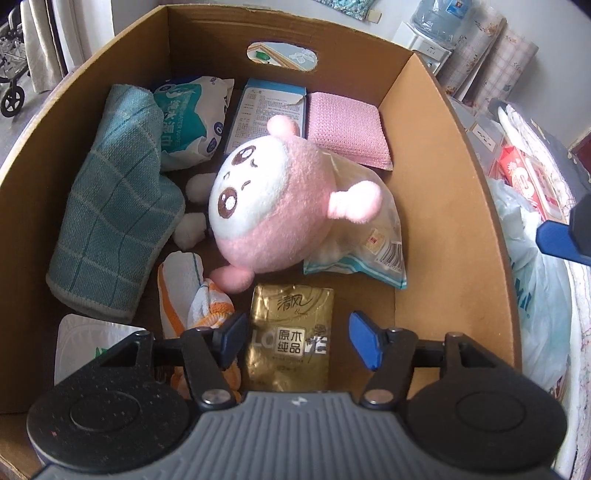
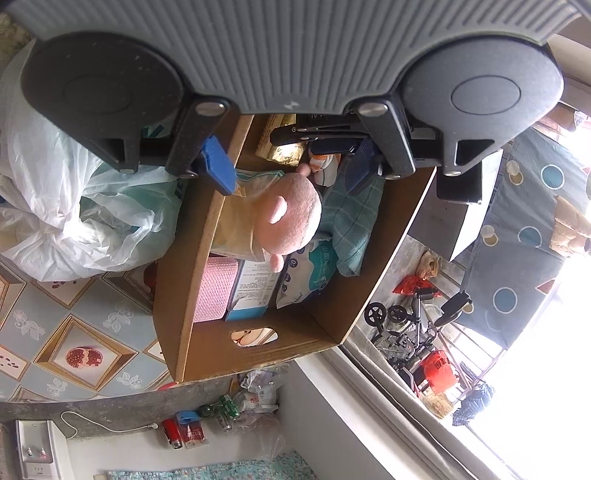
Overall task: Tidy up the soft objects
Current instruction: 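Withdraw the right gripper from the box toward the green floral scrunchie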
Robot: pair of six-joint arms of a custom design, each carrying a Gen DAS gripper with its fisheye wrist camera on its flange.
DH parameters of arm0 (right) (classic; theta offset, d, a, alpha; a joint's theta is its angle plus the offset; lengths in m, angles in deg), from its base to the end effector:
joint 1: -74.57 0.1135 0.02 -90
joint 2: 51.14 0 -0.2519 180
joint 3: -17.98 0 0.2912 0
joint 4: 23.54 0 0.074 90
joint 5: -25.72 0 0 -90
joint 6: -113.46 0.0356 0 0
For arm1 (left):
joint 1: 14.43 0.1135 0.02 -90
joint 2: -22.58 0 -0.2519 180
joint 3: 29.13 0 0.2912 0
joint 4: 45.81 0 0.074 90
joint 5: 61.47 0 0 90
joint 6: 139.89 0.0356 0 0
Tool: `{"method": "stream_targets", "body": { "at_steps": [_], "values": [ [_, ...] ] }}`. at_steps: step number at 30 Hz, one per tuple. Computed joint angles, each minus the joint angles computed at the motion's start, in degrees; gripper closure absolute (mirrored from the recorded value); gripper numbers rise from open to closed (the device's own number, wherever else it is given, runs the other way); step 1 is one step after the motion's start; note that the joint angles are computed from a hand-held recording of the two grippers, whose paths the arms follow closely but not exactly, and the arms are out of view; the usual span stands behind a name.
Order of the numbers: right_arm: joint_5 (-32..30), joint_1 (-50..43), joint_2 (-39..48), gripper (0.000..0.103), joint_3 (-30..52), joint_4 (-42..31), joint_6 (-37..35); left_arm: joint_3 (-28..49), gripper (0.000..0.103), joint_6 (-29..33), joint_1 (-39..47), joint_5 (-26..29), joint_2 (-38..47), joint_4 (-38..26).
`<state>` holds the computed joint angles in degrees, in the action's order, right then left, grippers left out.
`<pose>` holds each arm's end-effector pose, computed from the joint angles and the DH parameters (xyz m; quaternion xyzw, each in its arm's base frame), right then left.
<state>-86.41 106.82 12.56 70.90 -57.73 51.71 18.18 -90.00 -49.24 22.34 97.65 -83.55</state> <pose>0.2213 0.1555 0.2093 -0.1051 0.9035 0.3425 0.2353 0.2141 -0.1442 0.1217 -0.0566 0.9742 -0.0870 0.2003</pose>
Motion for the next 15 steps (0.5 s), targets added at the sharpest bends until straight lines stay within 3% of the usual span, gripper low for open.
{"method": "stream_targets", "body": {
  "at_steps": [6,11,15],
  "values": [
    [-0.8,-4.5,-10.0,0.036,-3.7,-4.1,-2.1,-3.2,0.036,-3.2,-3.8,-6.0,-8.2,-0.4],
    [-2.6,-15.4,-22.5,0.035,-6.6,-13.0,-7.9,-5.1,0.032,-7.1,-15.4,-20.1,-19.2,-3.8],
    [-6.4,-29.7,-29.7,0.033,-8.0,-22.2,-16.4,-3.6,0.029,-8.4,-25.2,-27.7,-20.8,-3.6]
  ]
}}
